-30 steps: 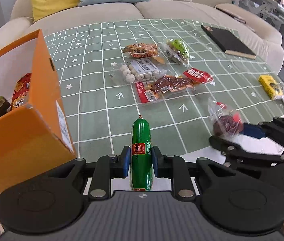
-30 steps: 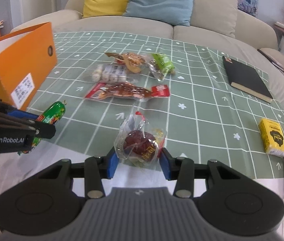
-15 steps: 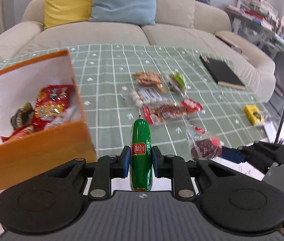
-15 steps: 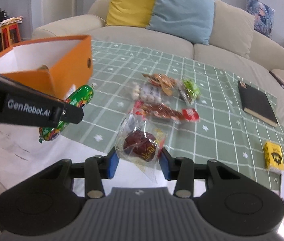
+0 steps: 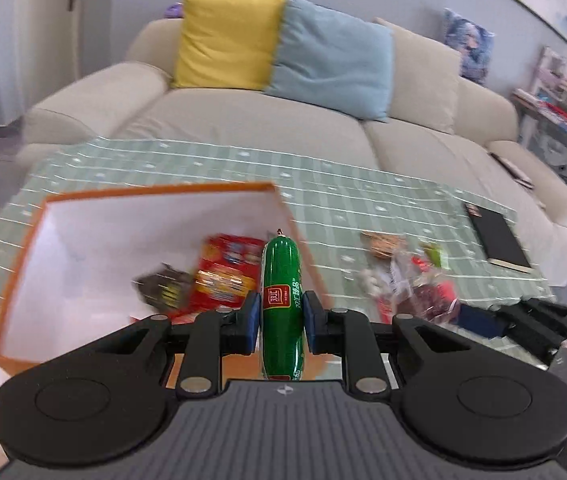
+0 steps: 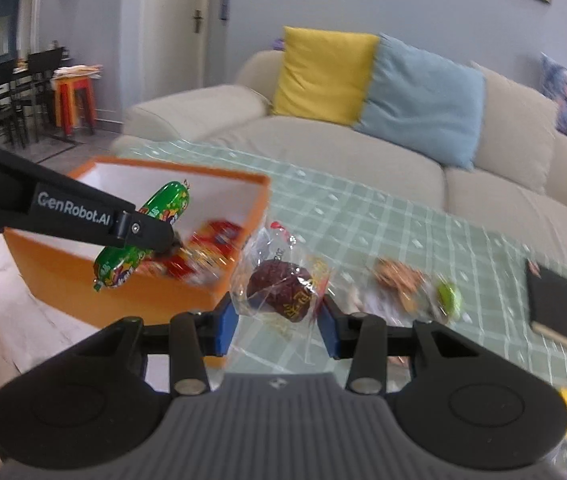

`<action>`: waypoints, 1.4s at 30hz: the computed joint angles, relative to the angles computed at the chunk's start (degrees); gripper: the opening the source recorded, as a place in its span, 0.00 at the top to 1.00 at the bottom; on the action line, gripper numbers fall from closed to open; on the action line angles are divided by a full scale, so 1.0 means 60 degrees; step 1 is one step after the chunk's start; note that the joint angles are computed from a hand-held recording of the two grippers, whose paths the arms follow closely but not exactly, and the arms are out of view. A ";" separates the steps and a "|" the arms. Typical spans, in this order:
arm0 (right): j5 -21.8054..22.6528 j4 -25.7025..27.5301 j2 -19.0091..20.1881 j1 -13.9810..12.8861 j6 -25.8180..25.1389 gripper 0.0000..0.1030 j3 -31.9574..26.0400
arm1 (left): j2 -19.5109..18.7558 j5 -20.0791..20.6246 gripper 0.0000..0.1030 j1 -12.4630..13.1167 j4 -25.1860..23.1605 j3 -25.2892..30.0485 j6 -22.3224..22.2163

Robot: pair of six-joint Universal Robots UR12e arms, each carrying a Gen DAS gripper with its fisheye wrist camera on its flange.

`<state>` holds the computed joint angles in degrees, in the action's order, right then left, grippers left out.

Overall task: Organize snacks
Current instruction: 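Carry the sausage with the left gripper while the right gripper carries the fruit bag into the box, then release the sausage with the left gripper while the right gripper releases the fruit bag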

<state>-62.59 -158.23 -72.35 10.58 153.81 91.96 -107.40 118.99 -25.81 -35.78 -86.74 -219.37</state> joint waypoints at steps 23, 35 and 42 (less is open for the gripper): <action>-0.0671 0.4259 0.1871 0.1652 -0.1442 0.61 -0.3418 | 0.0576 -0.0978 0.76 0.1436 -0.3133 -0.0503 -0.1356; -0.1661 0.6456 0.2515 0.1908 -0.1185 0.60 -0.4447 | 0.0283 -0.1957 0.76 0.1751 -0.4414 -0.0223 -0.1328; -0.1828 0.6608 0.2629 0.1890 -0.1003 0.59 -0.4547 | 0.0143 -0.2061 0.76 0.1773 -0.4794 -0.0066 -0.1290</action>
